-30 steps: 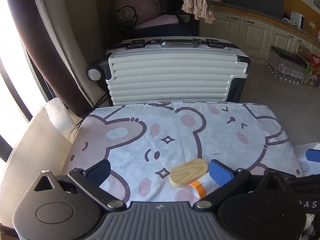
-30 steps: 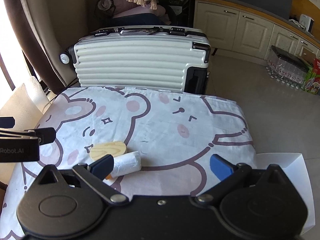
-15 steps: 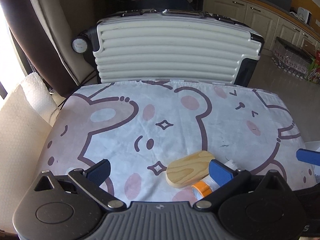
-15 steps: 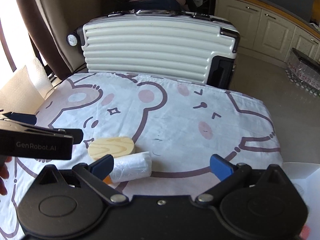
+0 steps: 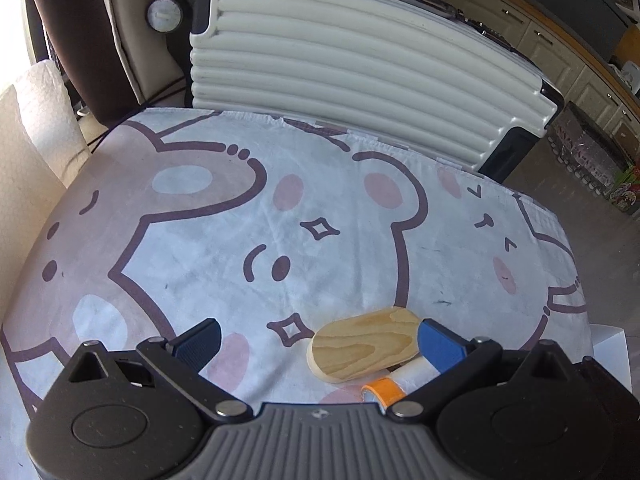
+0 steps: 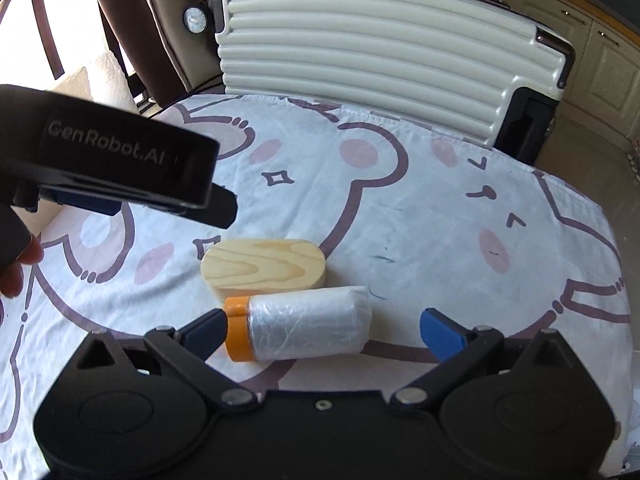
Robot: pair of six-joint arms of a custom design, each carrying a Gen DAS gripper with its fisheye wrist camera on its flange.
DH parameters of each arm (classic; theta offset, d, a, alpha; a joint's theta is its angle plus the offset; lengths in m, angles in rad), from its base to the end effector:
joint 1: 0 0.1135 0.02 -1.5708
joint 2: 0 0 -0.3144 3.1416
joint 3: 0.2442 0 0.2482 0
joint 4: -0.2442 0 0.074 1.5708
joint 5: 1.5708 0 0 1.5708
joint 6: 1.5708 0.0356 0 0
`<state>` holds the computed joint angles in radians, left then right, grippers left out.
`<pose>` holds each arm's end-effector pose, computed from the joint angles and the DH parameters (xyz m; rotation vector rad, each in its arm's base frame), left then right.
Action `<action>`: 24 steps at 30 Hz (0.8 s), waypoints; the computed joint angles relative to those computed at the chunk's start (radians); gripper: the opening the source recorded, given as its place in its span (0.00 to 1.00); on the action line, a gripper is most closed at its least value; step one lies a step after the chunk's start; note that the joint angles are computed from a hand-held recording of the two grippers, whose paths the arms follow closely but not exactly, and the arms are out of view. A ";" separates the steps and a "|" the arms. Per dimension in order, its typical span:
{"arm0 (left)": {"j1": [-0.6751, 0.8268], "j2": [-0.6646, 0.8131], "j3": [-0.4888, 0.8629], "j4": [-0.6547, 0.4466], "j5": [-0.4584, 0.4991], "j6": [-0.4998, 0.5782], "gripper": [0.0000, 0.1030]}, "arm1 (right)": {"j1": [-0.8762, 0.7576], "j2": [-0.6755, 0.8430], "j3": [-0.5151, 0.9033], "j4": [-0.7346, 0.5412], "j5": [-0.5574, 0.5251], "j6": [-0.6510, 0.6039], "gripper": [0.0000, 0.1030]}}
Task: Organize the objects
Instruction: 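Move the left gripper to the oval wooden block while the right approaches the white roll, then close the left gripper on the wooden block while the right closes on the white roll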
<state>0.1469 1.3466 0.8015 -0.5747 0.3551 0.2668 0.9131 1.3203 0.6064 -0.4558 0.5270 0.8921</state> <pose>0.2332 0.0220 0.2498 0.2637 2.5999 -0.3355 0.1391 0.1507 0.2093 0.1103 2.4886 -0.0189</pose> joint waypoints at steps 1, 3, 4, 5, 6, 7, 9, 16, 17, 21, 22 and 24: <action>-0.003 0.011 0.000 0.005 -0.002 -0.002 1.00 | -0.008 0.007 -0.003 0.016 -0.014 -0.009 1.00; -0.007 0.027 -0.001 0.015 -0.008 -0.008 1.00 | -0.021 0.026 -0.005 0.044 -0.038 -0.024 1.00; -0.007 0.036 0.001 0.015 -0.007 -0.010 1.00 | -0.025 0.037 -0.006 0.056 -0.045 -0.033 1.00; -0.007 0.044 0.004 0.015 -0.003 -0.012 1.00 | -0.028 0.049 -0.005 0.065 -0.051 -0.041 1.00; -0.009 0.051 0.005 0.017 -0.001 -0.014 1.00 | -0.032 0.061 -0.002 0.071 -0.054 -0.047 1.00; -0.010 0.056 0.006 0.020 -0.001 -0.015 1.00 | -0.036 0.073 0.000 0.077 -0.056 -0.050 1.00; -0.014 0.064 0.006 0.026 -0.003 -0.016 1.00 | -0.045 0.094 0.004 0.085 -0.064 -0.058 1.00; -0.047 0.083 -0.001 0.044 -0.017 -0.057 1.00 | -0.073 0.106 0.016 0.064 -0.098 -0.085 0.80; -0.056 0.085 -0.005 0.050 -0.022 -0.071 1.00 | -0.077 0.097 0.019 0.054 -0.104 -0.077 0.79; -0.095 0.089 -0.023 0.078 -0.048 -0.117 1.00 | -0.090 0.045 0.014 0.015 -0.105 -0.067 0.78; -0.106 0.090 -0.028 0.086 -0.054 -0.129 1.00 | -0.093 0.027 0.010 0.007 -0.106 -0.068 0.78; -0.125 0.091 -0.037 0.100 -0.061 -0.152 1.00 | -0.098 -0.007 0.003 -0.013 -0.103 -0.064 0.78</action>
<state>0.0217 1.4374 0.7641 -0.4750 0.2937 0.1151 0.8148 1.3130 0.6098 -0.4690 0.4235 0.8276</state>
